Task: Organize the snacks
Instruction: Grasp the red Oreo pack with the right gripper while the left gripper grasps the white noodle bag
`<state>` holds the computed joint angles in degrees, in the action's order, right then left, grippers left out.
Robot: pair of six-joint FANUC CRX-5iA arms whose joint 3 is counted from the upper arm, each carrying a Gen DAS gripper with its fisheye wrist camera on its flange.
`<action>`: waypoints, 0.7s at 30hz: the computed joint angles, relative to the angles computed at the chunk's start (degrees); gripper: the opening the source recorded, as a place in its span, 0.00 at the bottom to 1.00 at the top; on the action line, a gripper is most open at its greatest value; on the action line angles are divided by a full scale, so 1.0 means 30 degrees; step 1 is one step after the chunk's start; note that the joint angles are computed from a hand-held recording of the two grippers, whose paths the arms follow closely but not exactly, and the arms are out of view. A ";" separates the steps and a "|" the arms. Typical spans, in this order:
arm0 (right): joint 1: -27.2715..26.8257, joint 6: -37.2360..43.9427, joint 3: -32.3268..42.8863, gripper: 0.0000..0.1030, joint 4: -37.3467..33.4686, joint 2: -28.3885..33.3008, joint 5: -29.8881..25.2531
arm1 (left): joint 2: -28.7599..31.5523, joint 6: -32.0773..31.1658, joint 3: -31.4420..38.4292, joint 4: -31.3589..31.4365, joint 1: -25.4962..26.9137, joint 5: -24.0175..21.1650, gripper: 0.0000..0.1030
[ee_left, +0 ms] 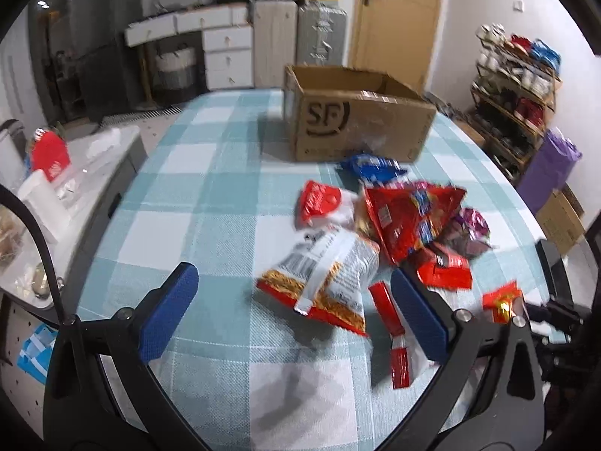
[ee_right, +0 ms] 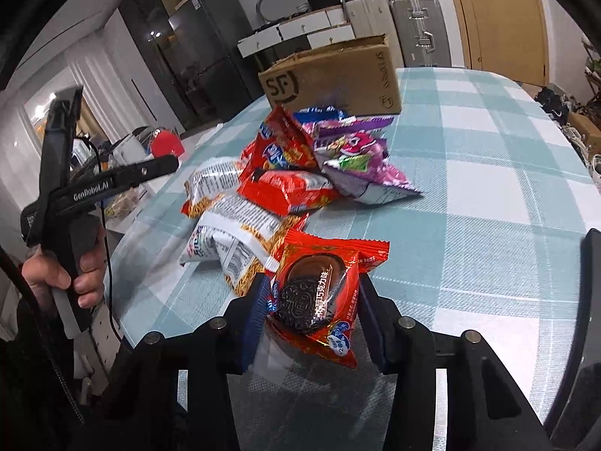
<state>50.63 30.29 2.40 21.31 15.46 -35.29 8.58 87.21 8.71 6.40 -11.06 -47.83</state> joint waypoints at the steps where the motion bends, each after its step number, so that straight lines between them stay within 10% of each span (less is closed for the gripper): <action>1: -0.0022 0.0032 -0.0048 0.45 -0.0034 -0.0034 0.0085 | 0.0069 -0.0328 -0.0015 0.0202 0.0053 -0.0138 0.99; 21: -0.0308 -0.0532 -0.0661 0.45 0.0665 -0.0217 0.1139 | 0.4318 -0.4733 0.2949 0.4645 0.0969 -0.3491 0.93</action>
